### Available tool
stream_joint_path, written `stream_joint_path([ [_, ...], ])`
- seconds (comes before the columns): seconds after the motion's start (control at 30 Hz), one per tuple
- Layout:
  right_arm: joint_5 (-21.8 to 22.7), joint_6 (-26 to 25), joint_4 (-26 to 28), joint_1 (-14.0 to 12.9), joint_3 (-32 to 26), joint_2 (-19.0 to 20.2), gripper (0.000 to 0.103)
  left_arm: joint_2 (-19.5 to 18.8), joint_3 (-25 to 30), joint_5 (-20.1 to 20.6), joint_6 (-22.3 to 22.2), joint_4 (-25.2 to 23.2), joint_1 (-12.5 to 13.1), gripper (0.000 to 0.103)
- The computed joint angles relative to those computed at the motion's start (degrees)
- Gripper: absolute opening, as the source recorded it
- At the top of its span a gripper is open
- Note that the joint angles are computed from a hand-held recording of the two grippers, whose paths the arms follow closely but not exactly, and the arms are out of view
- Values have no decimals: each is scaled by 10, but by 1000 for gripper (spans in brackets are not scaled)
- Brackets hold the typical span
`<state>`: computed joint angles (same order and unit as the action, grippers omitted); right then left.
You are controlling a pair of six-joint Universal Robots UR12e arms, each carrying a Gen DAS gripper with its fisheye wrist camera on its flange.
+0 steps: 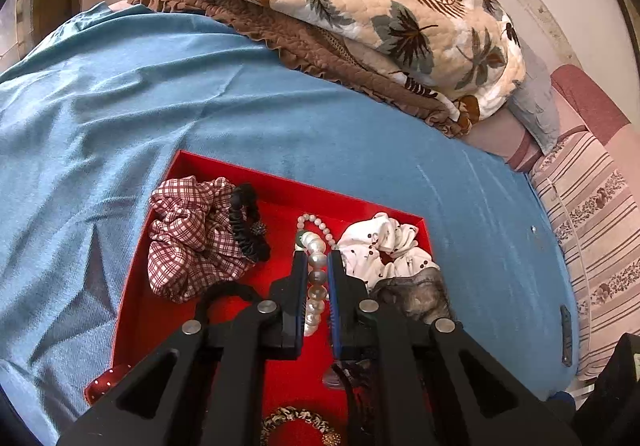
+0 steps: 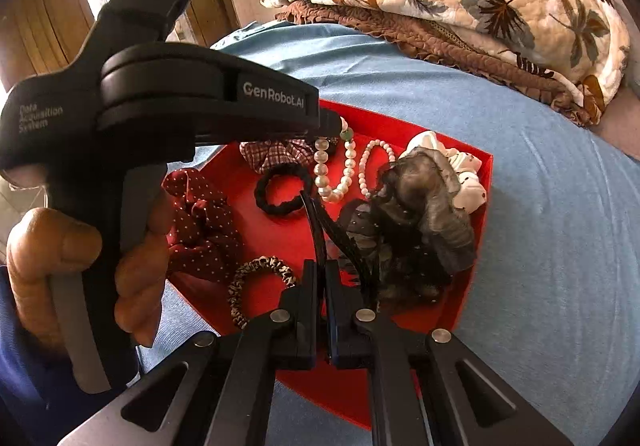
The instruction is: Organize jewelry
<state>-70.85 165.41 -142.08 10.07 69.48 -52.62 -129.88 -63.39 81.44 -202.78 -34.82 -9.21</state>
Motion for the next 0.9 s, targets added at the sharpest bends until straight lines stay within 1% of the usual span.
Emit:
stream_joint_path([
  [0.13, 5, 0, 6, 0, -4, 2, 6, -2, 4, 2, 3, -7, -1, 9],
  [0.3, 7, 5, 7, 1, -5, 3, 7, 0, 1, 8, 9, 1, -4, 10],
  [0.37, 6, 5, 8, 1, -6, 4, 7, 1, 0, 8, 12, 3, -4, 19],
  [0.43, 5, 5, 12, 1, -6, 4, 7, 4, -4, 17, 15, 10, -6, 30],
  [0.5, 2, 5, 11, 1, -6, 3, 9, 7, -10, 21, 18, 19, -7, 36],
  [0.53, 2, 5, 10, 1, -5, 3, 10, 9, -12, 21, 17, 25, -7, 38],
  [0.6, 4, 6, 7, 0, -2, 1, 23, 13, -19, 22, 15, 36, -6, 42],
  [0.63, 5, 7, 5, -1, -2, 1, 27, 15, -23, 28, 13, 43, -7, 45],
  [0.67, 6, 7, 2, -1, 1, -1, 33, 17, -26, 34, 11, 48, -7, 46],
  [0.7, 7, 8, -1, -1, 4, -3, 37, 19, -28, 46, 10, 53, -8, 48],
  [0.77, 8, 8, -5, -1, 9, -6, 38, 22, -34, 68, 6, 61, -10, 52],
  [0.83, 13, 9, -8, -2, 14, -10, 42, 25, -38, 88, 2, 69, -12, 54],
  [0.9, 19, 11, -17, -5, 21, -16, 51, 28, -42, 113, 0, 76, -15, 57],
])
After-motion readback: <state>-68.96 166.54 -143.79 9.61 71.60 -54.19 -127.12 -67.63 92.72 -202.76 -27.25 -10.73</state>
